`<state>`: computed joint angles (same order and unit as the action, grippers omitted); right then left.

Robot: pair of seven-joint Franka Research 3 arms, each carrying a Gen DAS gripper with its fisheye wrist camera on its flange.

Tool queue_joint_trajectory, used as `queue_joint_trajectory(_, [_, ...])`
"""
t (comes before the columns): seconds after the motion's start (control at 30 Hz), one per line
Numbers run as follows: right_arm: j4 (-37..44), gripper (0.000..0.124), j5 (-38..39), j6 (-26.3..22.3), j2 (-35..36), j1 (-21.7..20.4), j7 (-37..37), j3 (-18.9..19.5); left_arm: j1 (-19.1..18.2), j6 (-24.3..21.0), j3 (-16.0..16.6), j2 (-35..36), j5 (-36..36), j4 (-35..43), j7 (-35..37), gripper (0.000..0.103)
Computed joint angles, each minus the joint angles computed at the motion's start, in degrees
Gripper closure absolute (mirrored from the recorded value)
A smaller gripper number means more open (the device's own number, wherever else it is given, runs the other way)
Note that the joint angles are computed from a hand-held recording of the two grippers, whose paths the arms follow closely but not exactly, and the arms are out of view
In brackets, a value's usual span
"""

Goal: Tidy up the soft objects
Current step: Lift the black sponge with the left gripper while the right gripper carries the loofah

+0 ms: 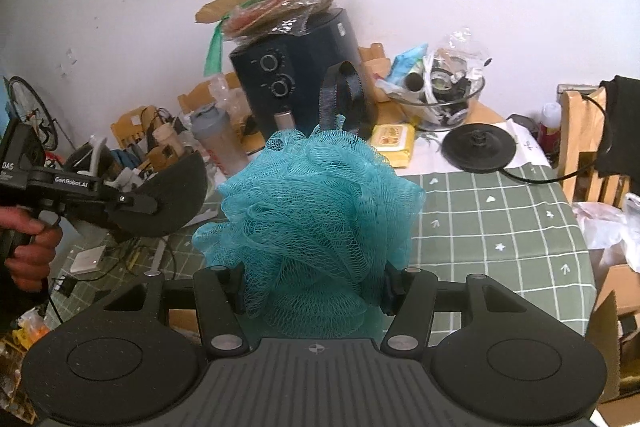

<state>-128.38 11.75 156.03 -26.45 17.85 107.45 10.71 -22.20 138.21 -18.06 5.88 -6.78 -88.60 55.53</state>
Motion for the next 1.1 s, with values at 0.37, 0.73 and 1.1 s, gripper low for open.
queue_joint_trajectory(0.37, [0.4, 0.065, 4.2, -1.8, -1.3, 4.6, -3.5, -0.6, -1.2, 2.4, 0.2, -9.6, -2.3, -10.2, -0.2, 0.062])
queue_joint_trajectory(0.73, [2.2, 0.064, 7.0, -7.8, -1.1, 7.8, -6.4, 0.2, -3.3, 2.2, 1.1, -16.9, -4.9, -17.8, -2.0, 0.062])
queue_joint_trajectory(1.1, [3.6, 0.021, -0.3, -13.5, -0.6, 5.5, 1.1, 4.5, -4.3, -6.2, -0.2, -19.1, -0.2, -17.8, -7.4, 0.062])
